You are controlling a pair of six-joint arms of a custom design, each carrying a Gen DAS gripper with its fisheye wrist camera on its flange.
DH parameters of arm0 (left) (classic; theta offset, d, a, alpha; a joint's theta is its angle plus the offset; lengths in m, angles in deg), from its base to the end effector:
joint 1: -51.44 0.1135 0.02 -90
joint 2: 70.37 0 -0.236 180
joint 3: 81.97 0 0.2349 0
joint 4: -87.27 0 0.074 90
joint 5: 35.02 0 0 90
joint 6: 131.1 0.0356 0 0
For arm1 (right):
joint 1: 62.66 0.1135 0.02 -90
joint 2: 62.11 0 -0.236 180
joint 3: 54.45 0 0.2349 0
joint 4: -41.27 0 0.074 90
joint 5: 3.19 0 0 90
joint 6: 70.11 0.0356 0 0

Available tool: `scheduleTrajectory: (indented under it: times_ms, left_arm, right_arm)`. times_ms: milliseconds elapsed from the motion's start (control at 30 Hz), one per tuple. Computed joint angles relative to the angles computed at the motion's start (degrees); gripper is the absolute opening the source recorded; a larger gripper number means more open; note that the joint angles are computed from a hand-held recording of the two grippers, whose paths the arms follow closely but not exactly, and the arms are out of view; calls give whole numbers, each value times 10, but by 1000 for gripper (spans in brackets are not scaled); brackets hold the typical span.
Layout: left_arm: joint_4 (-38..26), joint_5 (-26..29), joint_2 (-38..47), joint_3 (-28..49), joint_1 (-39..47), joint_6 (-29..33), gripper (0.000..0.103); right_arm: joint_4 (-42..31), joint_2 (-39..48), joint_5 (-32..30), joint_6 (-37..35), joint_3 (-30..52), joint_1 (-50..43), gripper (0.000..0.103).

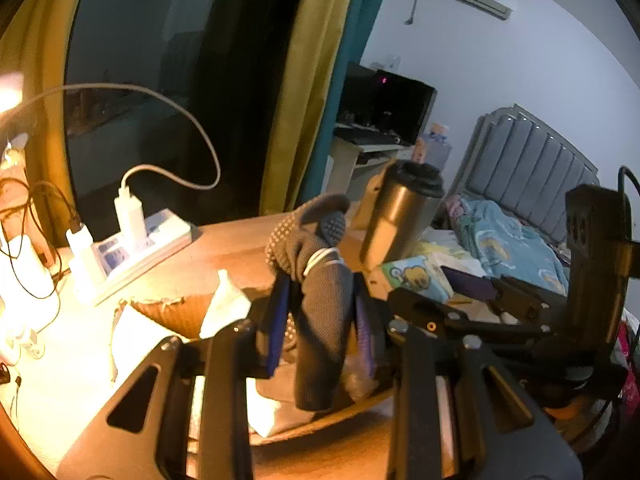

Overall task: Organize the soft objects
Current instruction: 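Carry the glove and tissue packet over the box and lower the packet in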

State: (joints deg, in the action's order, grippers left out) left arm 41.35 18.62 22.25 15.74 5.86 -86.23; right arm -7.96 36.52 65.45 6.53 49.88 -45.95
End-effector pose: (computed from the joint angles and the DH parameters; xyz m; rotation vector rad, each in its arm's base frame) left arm 0.2548 -0.2298 0.3030 -0.3085 2.1094 -0.1997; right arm 0.3476 0.1179 0.2964 -0.7775 2.1758 0.4631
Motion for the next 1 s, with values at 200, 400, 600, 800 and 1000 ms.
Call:
scheduleTrajectory:
  times_ms: [200, 400, 600, 800, 1000]
  left_arm:
    - [25, 25, -3, -30, 25, -1, 30]
    - [34, 41, 1, -41, 37, -6, 30]
    - [38, 49, 8, -45, 44, -8, 30]
    - [29, 46, 23, -26, 39, -10, 30]
    - [22, 46, 42, -4, 35, -9, 30]
  right_arm:
    - [-2, 47, 11, 7, 29, 16, 69]
    - [0, 79, 14, 13, 44, 23, 70]
    - [25, 80, 18, 12, 33, 20, 85]
    - [25, 78, 11, 8, 30, 10, 85]
    - [30, 67, -3, 6, 18, -9, 85]
